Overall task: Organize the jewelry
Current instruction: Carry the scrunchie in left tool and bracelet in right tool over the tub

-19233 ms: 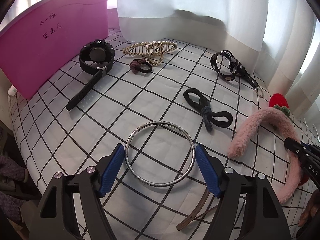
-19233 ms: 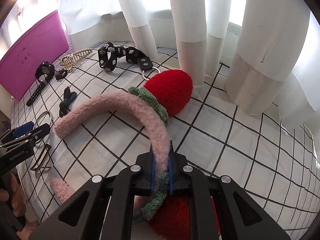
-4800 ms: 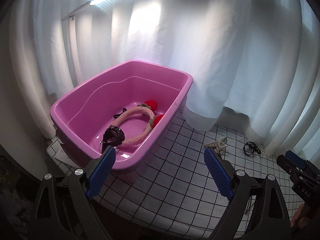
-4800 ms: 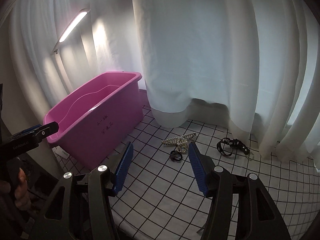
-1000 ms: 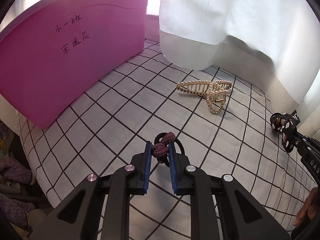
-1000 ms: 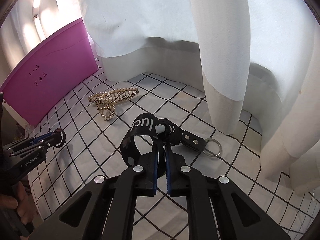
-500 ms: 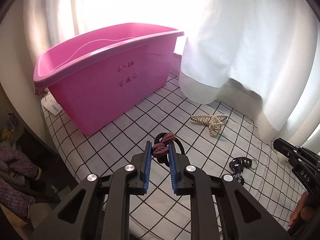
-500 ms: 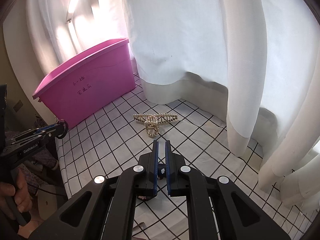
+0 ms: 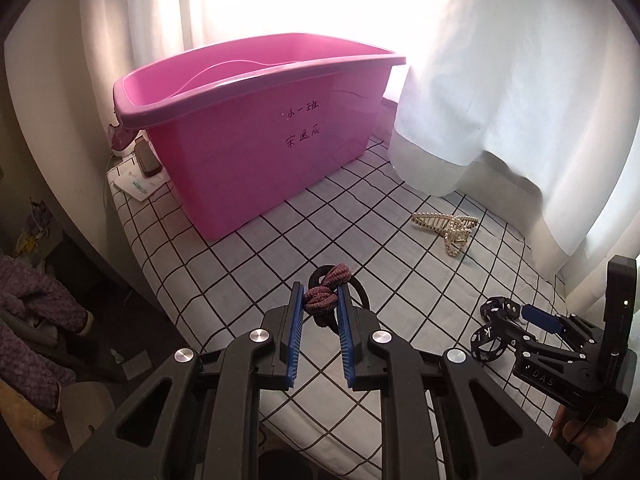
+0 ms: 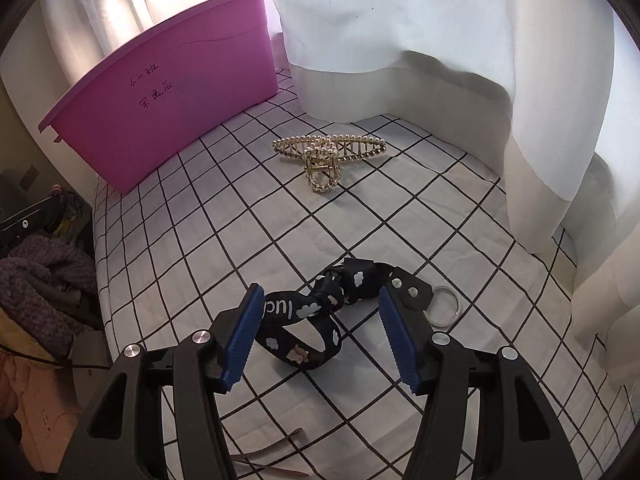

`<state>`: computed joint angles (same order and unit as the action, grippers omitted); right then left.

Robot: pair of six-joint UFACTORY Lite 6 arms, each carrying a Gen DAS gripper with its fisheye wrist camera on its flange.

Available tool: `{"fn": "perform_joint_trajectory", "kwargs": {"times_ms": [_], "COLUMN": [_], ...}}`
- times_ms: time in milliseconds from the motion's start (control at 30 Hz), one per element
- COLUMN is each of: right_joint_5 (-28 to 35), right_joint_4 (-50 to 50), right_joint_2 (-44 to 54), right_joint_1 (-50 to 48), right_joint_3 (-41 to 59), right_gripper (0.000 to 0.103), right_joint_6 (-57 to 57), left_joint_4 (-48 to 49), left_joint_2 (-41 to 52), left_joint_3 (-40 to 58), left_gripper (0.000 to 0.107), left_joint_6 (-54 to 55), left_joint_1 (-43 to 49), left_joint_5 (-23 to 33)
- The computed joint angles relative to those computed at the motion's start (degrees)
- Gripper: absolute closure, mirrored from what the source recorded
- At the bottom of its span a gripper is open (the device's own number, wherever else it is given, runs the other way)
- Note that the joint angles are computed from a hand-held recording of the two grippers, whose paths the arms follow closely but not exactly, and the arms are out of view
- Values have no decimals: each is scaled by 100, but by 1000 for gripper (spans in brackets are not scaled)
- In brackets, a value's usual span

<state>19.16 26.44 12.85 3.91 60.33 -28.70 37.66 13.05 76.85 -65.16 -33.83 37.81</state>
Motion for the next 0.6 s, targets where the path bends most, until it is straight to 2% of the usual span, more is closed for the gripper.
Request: {"fn": "perform_joint_trajectory", "kwargs": {"times_ms": [67, 267, 300, 333, 433, 600], "right_joint_5": [-61, -257, -311, -295, -266, -55], "right_joint_4": [-649, -1220, -1009, -994, -329, 783], "right_joint_2": [268, 660, 623, 599, 540, -26], "right_joint_1": [88, 206, 195, 196, 79, -169], "right_joint_3": [181, 293, 228, 200, 123, -146], "right_gripper": [43, 43, 49, 70, 83, 87], "right_joint_6": [696, 1268, 1049, 1044, 337, -857], "left_joint_4": [24, -9, -15, -20, -58, -72], "left_joint_2": [-74, -184, -186, -192, -173, -95], "left_joint_3": [-88, -216, -221, -224, -174, 61], "left_gripper": [90, 90, 90, 90, 90, 90], "left_joint_6": [-40, -70, -73, -71, -34, 21], "left_joint_1": [4, 46, 52, 53, 49, -31], "left_joint_5": [12, 74, 78, 82, 106, 221]}}
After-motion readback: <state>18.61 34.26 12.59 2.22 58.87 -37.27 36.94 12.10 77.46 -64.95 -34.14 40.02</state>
